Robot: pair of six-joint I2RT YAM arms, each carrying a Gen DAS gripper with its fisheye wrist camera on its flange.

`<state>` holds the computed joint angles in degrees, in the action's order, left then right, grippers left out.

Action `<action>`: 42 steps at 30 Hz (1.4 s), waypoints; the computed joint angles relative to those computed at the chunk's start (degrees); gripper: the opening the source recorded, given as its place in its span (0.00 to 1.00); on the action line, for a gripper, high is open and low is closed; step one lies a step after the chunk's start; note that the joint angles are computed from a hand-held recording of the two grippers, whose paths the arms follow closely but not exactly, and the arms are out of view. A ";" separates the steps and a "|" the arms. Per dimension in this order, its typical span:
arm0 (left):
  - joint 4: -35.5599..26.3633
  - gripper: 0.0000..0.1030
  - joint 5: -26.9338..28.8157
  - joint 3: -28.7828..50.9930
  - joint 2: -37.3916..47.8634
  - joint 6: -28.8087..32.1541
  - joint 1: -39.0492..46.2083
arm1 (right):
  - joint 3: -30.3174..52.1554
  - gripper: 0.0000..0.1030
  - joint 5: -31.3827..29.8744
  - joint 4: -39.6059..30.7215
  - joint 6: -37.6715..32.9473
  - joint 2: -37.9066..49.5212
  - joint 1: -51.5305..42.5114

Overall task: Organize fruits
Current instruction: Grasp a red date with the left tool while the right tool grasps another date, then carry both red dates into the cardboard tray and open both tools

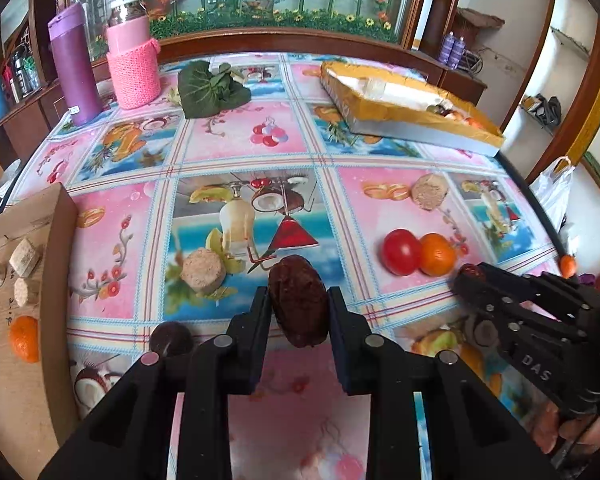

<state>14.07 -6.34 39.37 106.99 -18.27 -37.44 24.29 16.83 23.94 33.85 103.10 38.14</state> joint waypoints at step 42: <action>-2.60 0.26 26.33 -16.98 -11.90 23.97 65.07 | 76.53 0.27 -1.51 -41.09 -3.40 38.74 27.80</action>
